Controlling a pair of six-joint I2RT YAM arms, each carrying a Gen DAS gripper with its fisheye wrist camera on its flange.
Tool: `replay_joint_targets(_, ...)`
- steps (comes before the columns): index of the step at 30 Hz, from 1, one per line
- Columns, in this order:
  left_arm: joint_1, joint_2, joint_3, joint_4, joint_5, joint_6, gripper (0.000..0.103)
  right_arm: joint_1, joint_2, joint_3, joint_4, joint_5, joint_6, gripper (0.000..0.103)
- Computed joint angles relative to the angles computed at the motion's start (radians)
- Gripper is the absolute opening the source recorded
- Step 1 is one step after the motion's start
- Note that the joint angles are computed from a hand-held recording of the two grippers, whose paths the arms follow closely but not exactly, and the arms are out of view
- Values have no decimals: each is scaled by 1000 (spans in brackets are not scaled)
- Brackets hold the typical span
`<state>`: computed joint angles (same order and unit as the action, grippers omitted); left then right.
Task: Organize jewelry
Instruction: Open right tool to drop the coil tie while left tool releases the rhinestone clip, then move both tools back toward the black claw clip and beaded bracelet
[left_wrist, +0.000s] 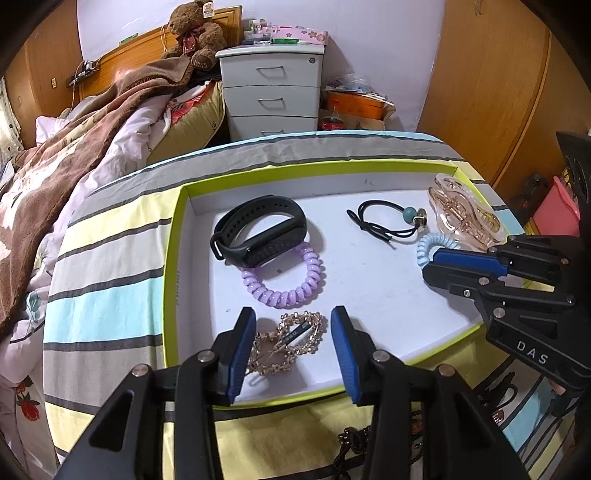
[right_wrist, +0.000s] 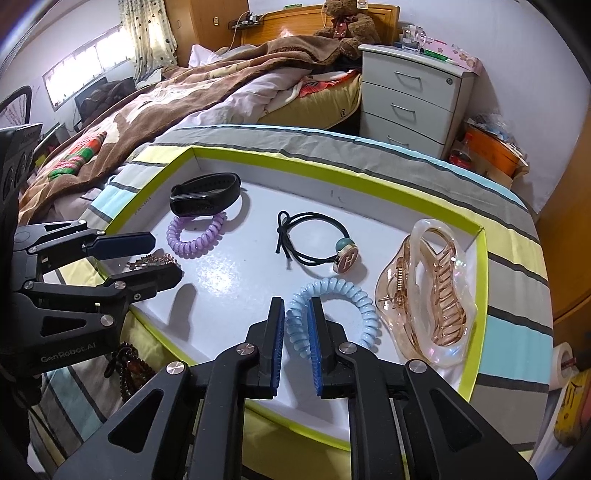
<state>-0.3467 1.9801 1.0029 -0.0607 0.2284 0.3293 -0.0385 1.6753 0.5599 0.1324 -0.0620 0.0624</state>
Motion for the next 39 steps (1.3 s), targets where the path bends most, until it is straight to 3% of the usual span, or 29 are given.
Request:
replay_joint_targets(10, -1, -65, -54, 17, 3, -9, 60, -11, -88, -51, 1, -13, 22, 17)
replay_joint_targets(20, 12, -189, -141, 26, 30, -11, 63, 24, -261, -122, -46, 15, 68, 19)
replay_joint_targets(24, 20, -261, -200, 40, 34, -21, 66, 34, -343, -157, -72, 24, 95, 32)
replay_joint_targets(39, 86, -476, -378, 50, 81, -9, 71, 135, -664, -267, -219, 114, 181, 33)
